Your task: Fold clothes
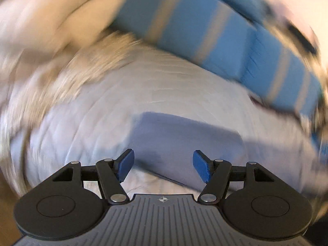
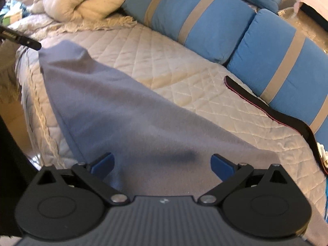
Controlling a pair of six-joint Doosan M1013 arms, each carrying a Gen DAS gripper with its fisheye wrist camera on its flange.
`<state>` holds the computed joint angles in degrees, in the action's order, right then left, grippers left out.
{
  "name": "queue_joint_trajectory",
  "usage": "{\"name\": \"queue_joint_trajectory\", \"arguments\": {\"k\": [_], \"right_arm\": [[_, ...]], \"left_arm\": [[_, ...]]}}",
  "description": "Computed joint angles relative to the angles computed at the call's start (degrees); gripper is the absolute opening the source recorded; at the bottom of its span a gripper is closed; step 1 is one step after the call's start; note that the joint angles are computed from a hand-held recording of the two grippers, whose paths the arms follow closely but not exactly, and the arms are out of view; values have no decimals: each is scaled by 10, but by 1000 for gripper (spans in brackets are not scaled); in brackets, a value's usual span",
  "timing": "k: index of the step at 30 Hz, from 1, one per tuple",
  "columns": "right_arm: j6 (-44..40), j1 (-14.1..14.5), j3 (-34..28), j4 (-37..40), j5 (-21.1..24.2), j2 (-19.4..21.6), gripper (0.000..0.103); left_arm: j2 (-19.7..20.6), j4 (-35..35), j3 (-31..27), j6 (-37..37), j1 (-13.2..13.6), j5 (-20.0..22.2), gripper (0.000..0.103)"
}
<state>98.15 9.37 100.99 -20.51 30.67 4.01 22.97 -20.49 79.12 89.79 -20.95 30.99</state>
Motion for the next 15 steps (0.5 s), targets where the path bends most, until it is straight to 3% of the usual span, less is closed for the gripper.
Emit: {"name": "queue_joint_trajectory", "arguments": {"k": [2, 6, 10, 13, 14, 15], "right_arm": [[4, 0, -2, -1, 3, 1, 103], [4, 1, -3, 5, 4, 1, 103], [-2, 1, -2, 13, 1, -1, 103], [-2, -1, -2, 20, -2, -2, 103], [-1, -1, -2, 23, -3, -2, 103], [-2, -2, -2, 26, -3, -1, 103]], "left_arm": [[8, -84, 0, -30, 18, 14, 62], [19, -294, 16, -13, 46, 26, 62], [17, -436, 49, 37, 48, -9, 62], [16, -566, 73, 115, 45, -40, 60], [18, -576, 73, 122, 44, -40, 43], [22, -556, 67, 104, 44, -32, 11]]}}
